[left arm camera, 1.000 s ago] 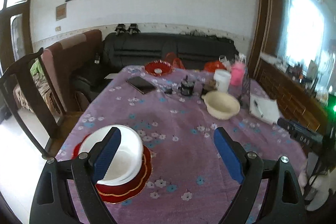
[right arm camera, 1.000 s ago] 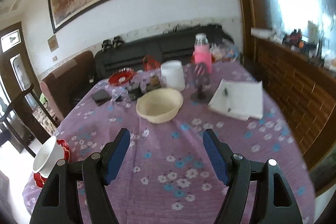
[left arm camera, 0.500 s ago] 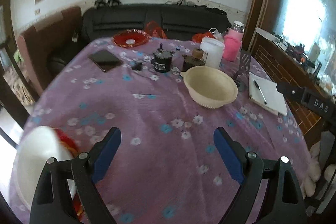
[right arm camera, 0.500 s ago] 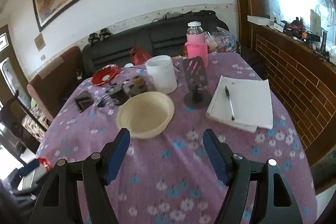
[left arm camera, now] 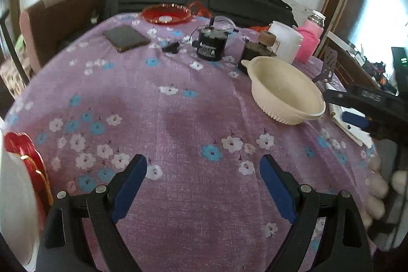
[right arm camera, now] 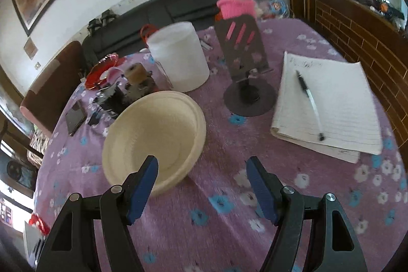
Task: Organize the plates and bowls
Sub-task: 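Close the right gripper on the beige bowl rim while the left gripper grips it too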
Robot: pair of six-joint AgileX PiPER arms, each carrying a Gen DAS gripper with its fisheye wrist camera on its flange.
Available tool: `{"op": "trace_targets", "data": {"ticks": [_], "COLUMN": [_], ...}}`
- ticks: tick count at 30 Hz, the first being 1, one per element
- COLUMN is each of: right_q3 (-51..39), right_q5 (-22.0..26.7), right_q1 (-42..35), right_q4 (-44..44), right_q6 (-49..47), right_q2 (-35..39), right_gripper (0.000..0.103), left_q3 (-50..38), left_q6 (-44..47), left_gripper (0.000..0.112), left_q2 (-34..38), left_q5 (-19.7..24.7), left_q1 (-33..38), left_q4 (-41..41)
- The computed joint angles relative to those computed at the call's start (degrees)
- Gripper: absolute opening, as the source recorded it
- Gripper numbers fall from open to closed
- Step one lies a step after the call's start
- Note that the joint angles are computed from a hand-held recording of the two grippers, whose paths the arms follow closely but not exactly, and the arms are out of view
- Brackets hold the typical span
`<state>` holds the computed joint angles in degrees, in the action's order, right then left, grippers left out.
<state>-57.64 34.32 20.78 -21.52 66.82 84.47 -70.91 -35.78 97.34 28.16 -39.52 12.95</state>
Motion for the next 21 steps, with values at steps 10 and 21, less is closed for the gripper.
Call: {"op": "trace_targets", "data": {"ticks": [10, 21], "right_q3": [1.6, 28.7], "right_q5": [-9.3, -23.5], "right_q1": [-5.6, -2.5], "right_q4": [24.6, 45.1], "right_q6": [-16.3, -24.2], "right_q2": [4.5, -21.0], "right_gripper": [0.014, 0.059], "left_q3": [0.6, 1.0], "left_q6": [3.3, 8.5], "left_gripper": [0.089, 0.089], "left_q2": [0.0, -0.1], "left_q5": [-0.6, -1.3], "left_q1": [1.7, 3.3], "left_q4": [-4.8, -11.6]}}
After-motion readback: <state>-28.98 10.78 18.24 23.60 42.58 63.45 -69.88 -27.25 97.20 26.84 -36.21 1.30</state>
